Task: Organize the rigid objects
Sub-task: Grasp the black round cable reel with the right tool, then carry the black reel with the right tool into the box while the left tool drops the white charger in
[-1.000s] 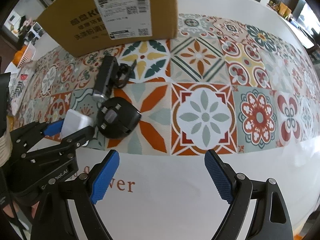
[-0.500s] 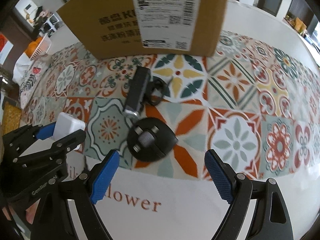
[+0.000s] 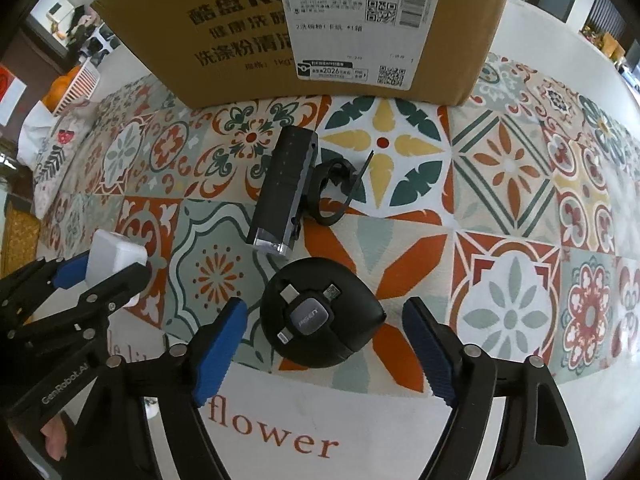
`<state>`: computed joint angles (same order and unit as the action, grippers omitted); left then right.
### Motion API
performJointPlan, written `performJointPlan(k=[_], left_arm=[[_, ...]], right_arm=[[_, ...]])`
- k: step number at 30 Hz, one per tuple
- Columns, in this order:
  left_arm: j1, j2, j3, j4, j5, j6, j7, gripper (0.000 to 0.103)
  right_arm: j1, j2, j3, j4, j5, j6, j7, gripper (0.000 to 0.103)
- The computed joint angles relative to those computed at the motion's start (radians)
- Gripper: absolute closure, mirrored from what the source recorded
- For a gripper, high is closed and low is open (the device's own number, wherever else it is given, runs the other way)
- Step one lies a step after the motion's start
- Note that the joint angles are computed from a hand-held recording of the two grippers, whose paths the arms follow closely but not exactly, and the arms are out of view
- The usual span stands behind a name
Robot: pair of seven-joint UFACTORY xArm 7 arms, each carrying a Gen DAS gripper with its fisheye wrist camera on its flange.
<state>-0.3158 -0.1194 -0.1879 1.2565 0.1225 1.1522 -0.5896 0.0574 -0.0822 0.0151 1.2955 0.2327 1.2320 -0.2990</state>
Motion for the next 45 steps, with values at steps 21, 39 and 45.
performJointPlan(k=[21, 39, 45], left_arm=[[-0.027, 0.002, -0.022, 0.055, 0.046, 0.018, -0.046, 0.058], [-0.035, -0.017, -0.045, 0.179, 0.133, -0.008, -0.062, 0.058], [-0.035, -0.008, -0.048, 0.229, 0.161, -0.02, -0.06, 0.058]], right_arm=[[-0.011, -0.063, -0.016, -0.023, 0.024, -0.04, -0.029, 0.04], [-0.016, -0.136, -0.048, 0.069, 0.083, -0.058, -0.049, 0.04], [-0.013, -0.135, -0.056, 0.114, 0.116, -0.072, -0.055, 0.04]])
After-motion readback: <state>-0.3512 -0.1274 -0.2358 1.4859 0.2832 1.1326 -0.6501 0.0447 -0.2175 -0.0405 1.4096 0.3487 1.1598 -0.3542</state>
